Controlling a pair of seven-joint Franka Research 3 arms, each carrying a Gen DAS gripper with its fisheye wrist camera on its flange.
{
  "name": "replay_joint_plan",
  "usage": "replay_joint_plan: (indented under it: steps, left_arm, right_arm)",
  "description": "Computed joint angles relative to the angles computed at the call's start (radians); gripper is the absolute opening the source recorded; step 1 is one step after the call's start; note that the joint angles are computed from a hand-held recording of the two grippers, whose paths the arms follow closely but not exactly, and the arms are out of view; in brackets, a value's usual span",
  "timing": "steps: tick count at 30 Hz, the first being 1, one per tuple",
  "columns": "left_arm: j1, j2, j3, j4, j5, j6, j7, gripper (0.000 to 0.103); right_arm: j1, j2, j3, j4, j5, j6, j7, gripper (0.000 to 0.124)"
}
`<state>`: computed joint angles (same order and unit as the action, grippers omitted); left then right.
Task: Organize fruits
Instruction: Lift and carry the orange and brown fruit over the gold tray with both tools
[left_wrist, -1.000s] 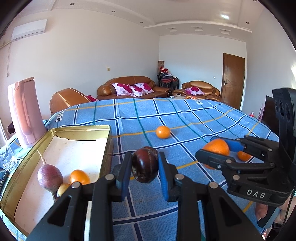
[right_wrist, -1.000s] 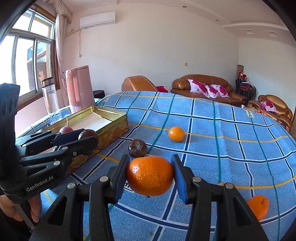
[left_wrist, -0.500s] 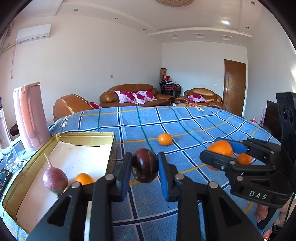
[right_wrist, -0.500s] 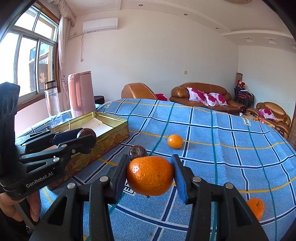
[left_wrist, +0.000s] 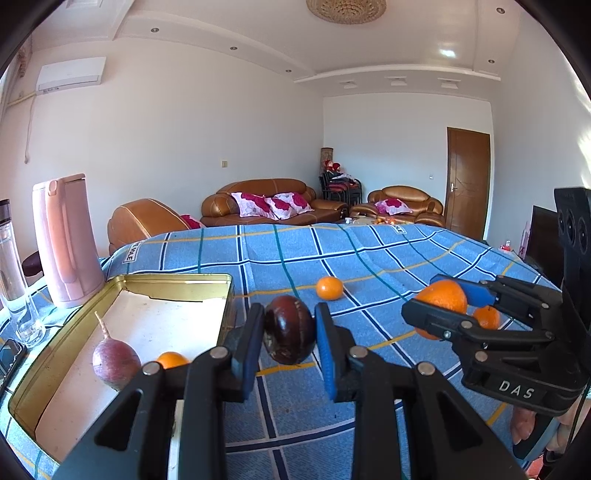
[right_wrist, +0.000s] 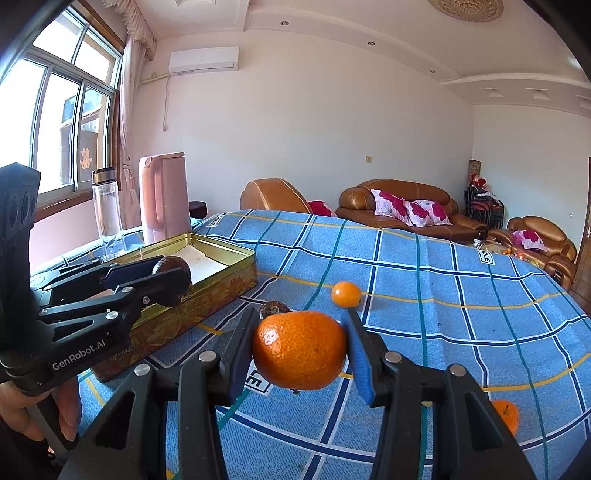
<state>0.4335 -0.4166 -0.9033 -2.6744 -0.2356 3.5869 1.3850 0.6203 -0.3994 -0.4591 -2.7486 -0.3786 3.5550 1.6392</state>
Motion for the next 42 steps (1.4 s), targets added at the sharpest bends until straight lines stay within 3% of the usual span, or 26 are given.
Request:
replay_joint_plan:
  steps: [10,22,30,38,42]
  left_arm:
    - [0.016,-0.024,-0.038,-0.019,-0.049,0.052,0.018,0.029]
    - [-0.001,-0.029,-0.042,-0.033,-0.115,0.089,0.059,0.029]
    - [-0.019,-0.045,-0.004,-0.045,-0.13,0.054,0.052,0.029]
    - [-0.039,-0.07,0.057,-0.069,-0.086,0.03,0.017,0.029]
    - [-0.018,-0.092,0.057,-0.08,-0.068,0.017,-0.006,0.029]
  right_arm:
    - [-0.087,0.001,0.077,-0.028,0.004,0.072,0.007,0.048]
    - [-0.205,0.01,0.182,-0.045,-0.015,0.143,0.04,0.048]
    - [-0.224,0.01,0.216,-0.037,-0.013,0.112,0.02,0.048]
    - [-0.169,0.023,0.198,-0.017,-0.038,0.091,0.024,0.048]
    - [-0.147,0.038,0.195,0.0,-0.059,0.087,0.034,0.048]
